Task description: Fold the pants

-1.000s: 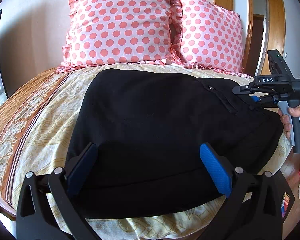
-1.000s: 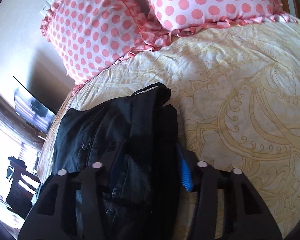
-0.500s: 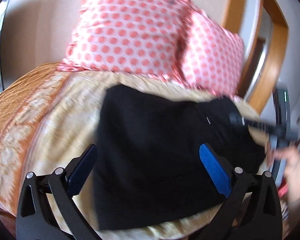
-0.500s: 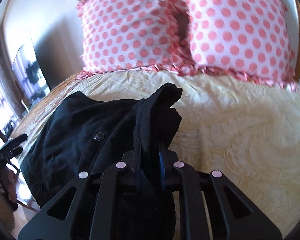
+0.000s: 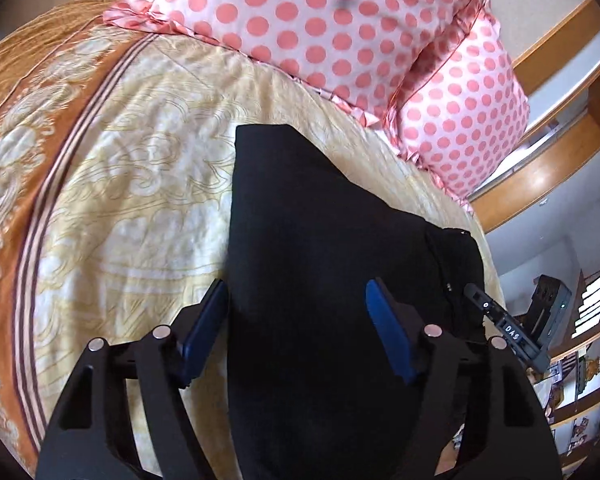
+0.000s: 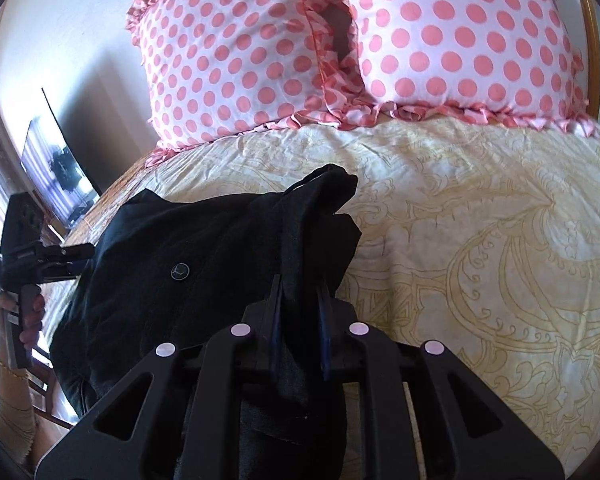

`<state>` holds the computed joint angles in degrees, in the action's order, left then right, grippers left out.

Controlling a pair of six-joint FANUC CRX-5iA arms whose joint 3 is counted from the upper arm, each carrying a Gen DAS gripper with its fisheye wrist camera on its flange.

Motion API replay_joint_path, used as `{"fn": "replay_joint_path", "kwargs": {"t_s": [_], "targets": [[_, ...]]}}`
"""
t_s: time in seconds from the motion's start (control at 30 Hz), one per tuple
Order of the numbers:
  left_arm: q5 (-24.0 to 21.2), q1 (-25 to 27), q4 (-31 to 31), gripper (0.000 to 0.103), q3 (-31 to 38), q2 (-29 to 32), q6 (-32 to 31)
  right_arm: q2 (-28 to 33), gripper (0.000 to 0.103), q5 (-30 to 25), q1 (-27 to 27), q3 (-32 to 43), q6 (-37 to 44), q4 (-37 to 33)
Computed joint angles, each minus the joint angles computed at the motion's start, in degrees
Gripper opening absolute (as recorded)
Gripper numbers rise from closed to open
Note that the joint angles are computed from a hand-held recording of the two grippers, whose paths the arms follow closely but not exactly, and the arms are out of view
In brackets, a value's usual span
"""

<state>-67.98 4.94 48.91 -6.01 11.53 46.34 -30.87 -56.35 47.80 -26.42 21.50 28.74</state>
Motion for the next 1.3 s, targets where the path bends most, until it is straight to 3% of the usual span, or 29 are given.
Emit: {"fn": "replay_joint_path", "kwargs": {"t_s": [0.2,0.27,0.37,0.4,0.43,0.73,0.9,1.0,1.13,1.3], "targets": [[1.13,-1.18,-1.13,0.070,1.65,0.98,1.11,-0.20,0.025,1.97,-3.42,0.59,1.10,-5.31],[1.73,-1.60,-1.56,0.060,1.74,0.99,1.38,-0.49,0.027,3.21,-4.48,0.47,2.01,-7.06],[4.52,-2.16,-1.95,0.035,0.34,-0.33,0.63,-1.41,0.018,5.06,-4.67,-0.45,2.86,-7.20],[5.57,-2.22,-1.71,0.016,-0.31,-0.98,-0.14,-1.58,0.017,5.20,-4.29,-0.72,2.73,-6.39],[6.74,-2.22,-0.75,0.007,-1.24,-1.70,-1.36,-1.55,0.015,5.22,-4.05,-0.72,2.69,-5.73],[10.13,-3.52,3.59,0.003,-0.62,-2.80,-5.18,0.99,0.012,9.92,-8.17,2.70,7.07,-6.36],[15.09,-6.20,5.28,0.003,3.00,-1.00,-4.85,6.16,0.012,12.49,-11.66,6.18,9.00,-4.26],[18.20,-7.88,1.70,0.003,7.80,2.35,-0.97,9.90,0.012,12.93,-14.56,8.68,9.72,-5.18],[14.03,-8.32,-10.42,0.004,16.60,8.28,10.78,16.48,0.013,3.53,-16.83,15.07,13.37,-12.07],[15.65,-8.97,-13.77,0.014,16.53,8.86,13.04,17.46,0.019,0.62,-14.66,14.94,11.33,-7.21]]}}
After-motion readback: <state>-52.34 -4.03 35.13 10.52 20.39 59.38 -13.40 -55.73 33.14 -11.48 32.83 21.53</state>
